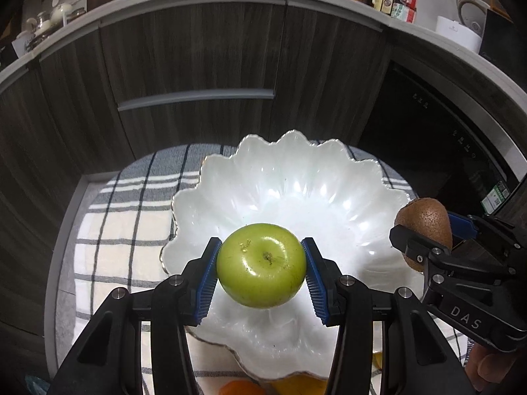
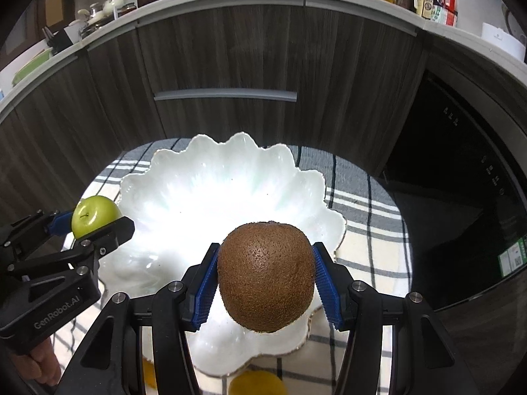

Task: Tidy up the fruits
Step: 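Lift the apple and kiwi and carry both over the white bowl, then open the left tool to drop the apple while the right tool drops the kiwi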

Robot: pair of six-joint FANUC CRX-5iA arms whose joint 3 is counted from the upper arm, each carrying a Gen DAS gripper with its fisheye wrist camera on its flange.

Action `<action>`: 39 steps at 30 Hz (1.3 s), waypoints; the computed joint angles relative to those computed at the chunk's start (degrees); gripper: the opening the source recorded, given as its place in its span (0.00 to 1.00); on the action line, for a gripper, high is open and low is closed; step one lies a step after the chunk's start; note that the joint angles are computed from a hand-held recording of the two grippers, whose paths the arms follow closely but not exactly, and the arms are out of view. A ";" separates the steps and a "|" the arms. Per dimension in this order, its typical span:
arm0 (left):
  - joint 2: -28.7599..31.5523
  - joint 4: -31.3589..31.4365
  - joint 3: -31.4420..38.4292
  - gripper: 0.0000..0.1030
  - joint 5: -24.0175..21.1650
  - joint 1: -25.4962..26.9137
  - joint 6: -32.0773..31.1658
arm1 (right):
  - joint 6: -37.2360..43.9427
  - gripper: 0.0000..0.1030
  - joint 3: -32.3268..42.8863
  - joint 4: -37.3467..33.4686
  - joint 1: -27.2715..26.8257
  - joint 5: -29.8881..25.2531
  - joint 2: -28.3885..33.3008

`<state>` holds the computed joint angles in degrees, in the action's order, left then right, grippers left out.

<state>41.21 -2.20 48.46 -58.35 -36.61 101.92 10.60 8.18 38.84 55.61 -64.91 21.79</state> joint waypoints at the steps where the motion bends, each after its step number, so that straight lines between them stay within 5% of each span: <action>1: 0.37 0.03 0.32 0.47 -0.26 0.08 0.14 | 0.21 0.53 0.11 -0.35 -0.24 0.18 0.12; 16: 3.68 -1.29 4.07 0.47 -4.52 0.37 1.24 | 2.36 0.54 2.14 -5.55 -1.94 1.33 2.50; 20: 2.85 -3.76 3.54 0.71 -4.02 -0.24 2.57 | 2.60 0.55 2.30 -6.11 -1.98 1.03 2.64; 27: 1.91 -6.50 4.45 0.82 -5.25 -0.80 3.77 | -0.34 0.78 2.12 0.12 -0.79 -2.85 2.63; 31: 0.57 -8.86 4.62 0.92 -5.41 -1.37 5.47 | -1.45 0.79 2.28 2.10 -0.26 -4.36 2.07; 39: -3.74 -12.48 2.91 0.96 -4.50 -2.45 8.02 | -3.53 0.79 1.77 7.03 2.16 -6.18 -0.25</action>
<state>37.47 -14.69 51.37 -62.86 -39.06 109.94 7.07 9.95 45.88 57.77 -71.09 21.54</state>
